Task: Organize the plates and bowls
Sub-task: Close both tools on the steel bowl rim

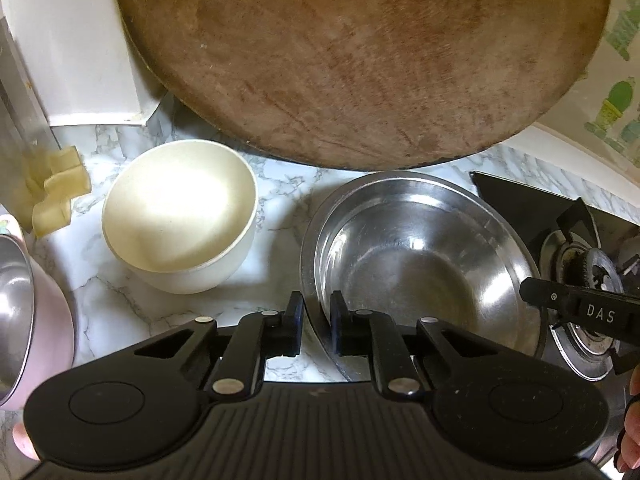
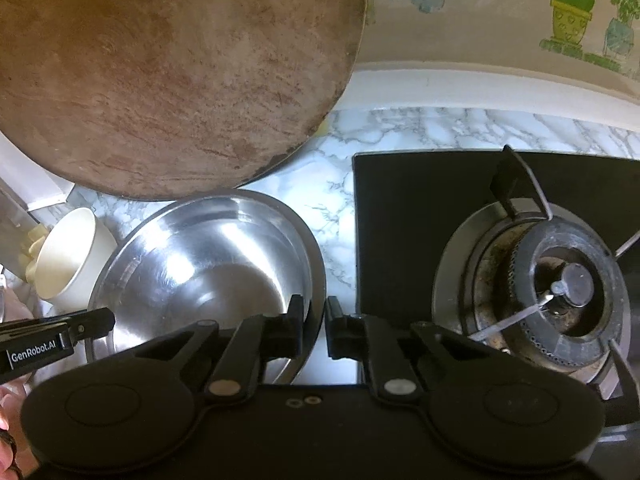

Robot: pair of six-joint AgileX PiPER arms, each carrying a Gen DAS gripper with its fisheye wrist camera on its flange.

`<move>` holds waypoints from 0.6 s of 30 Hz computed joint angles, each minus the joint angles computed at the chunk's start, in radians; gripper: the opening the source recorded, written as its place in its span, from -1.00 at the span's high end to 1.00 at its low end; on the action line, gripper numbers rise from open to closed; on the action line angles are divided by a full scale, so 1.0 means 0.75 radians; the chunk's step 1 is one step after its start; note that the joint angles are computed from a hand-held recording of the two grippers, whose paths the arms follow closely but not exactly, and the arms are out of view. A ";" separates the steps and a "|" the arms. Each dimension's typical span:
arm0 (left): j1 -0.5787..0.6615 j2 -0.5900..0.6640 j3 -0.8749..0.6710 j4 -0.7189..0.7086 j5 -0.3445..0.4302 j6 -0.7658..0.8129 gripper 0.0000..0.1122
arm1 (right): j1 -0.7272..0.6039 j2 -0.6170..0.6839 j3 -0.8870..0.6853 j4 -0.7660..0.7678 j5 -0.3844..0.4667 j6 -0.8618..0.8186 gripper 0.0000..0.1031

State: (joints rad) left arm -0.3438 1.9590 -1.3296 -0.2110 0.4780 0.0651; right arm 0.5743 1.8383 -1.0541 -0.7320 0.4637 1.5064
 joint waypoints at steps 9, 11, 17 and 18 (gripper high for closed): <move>0.010 -0.158 0.121 -0.112 0.026 0.120 0.77 | 0.101 -0.163 0.120 -0.107 0.079 0.155 0.77; 0.015 -0.214 0.163 -0.125 0.028 0.143 0.77 | 0.141 -0.199 0.131 -0.128 0.119 0.188 0.77; 0.085 -0.389 0.296 -0.241 0.066 0.304 0.77 | 0.282 -0.310 0.149 -0.145 0.262 0.264 0.77; 0.102 -0.421 0.320 -0.270 0.074 0.337 0.77 | 0.306 -0.325 0.147 -0.142 0.287 0.273 0.77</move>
